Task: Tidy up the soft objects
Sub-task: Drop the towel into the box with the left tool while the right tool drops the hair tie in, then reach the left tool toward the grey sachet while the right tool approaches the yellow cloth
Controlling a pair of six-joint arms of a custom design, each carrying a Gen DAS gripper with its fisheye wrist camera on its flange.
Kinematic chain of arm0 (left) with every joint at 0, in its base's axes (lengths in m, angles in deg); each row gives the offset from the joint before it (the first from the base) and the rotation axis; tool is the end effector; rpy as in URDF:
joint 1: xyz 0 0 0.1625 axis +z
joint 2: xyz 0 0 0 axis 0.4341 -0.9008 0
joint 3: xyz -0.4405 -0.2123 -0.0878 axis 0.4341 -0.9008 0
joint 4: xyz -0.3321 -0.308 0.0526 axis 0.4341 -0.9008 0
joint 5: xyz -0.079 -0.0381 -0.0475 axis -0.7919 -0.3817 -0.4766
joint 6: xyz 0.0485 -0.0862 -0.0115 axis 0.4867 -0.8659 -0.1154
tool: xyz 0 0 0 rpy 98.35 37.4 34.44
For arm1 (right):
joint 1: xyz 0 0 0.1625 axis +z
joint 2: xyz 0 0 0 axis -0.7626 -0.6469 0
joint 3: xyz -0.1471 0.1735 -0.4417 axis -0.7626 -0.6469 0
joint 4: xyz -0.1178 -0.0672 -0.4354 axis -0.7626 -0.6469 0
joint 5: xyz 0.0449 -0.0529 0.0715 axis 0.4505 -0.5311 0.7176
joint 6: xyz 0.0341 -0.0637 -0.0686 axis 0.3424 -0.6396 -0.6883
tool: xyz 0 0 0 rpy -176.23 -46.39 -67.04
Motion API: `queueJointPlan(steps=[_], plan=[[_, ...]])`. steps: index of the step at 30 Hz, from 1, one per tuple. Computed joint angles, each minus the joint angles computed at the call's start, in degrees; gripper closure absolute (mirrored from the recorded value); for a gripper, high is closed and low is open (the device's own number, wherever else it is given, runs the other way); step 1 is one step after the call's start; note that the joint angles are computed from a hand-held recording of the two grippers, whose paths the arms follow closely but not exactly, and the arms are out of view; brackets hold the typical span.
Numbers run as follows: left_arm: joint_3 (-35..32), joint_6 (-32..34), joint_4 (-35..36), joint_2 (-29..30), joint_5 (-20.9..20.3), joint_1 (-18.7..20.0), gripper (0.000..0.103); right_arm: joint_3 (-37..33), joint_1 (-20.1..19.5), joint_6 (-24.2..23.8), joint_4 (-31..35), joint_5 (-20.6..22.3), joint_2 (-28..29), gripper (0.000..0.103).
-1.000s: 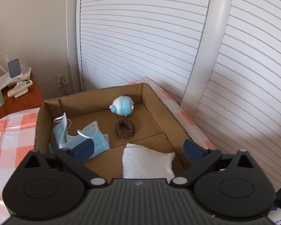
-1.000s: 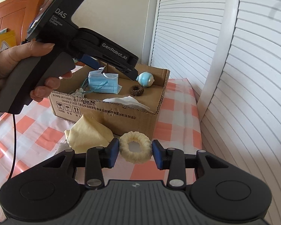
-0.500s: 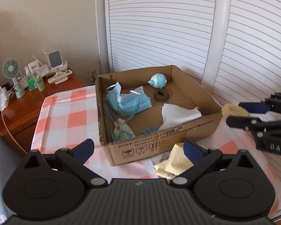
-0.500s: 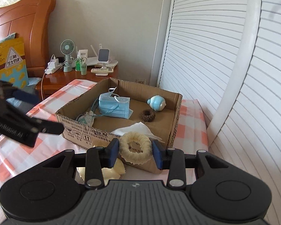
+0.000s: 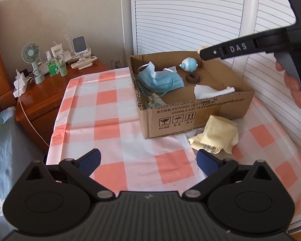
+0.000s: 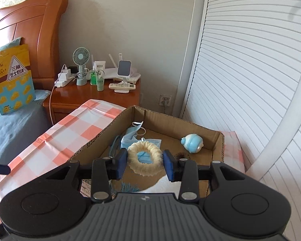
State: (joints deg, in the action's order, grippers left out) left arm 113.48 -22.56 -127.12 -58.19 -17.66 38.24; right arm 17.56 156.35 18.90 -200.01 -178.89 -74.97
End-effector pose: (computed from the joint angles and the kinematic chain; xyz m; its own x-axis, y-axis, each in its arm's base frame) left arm -0.1168 -0.7483 0.2435 -0.6492 -0.3591 -0.6705 0.3312 0.6601 -0.6742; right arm 0.4022 -0.9260 0.0221 -0.2885 -0.8119 0.5075 -0.9573 0.2330 -0.1713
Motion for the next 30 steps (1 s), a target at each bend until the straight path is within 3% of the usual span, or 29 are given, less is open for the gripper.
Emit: queueJointPlan(steps=[5, 8, 11, 12, 30], plan=[[1.94, -1.39, -1.36, -0.99, 0.23, -0.12, 0.002, -7.00, 1.04, 0.01, 2.67, -1.56, 4.57, 0.059], [2.86, -2.29, -1.88, -1.49, 0.20, -0.14, 0.002, -10.99, 1.32, 0.46, 5.07, -3.03, 7.09, 0.052], [3.61, -3.72, -1.61, -1.99, 0.41, -0.13, 0.002, -11.57, 1.36, 0.68, 4.19, -4.21, 7.98, 0.010], [3.92, -4.15, -1.58, -2.19, 0.39, -0.13, 0.002, -10.42, 1.25, 0.67, 3.01, -3.65, 7.54, 0.004], [5.83, -5.27, -2.07, -2.87, 0.80, -1.16, 0.002, 8.24, 0.09, 1.87, -8.35, -6.14, -1.73, 0.000]])
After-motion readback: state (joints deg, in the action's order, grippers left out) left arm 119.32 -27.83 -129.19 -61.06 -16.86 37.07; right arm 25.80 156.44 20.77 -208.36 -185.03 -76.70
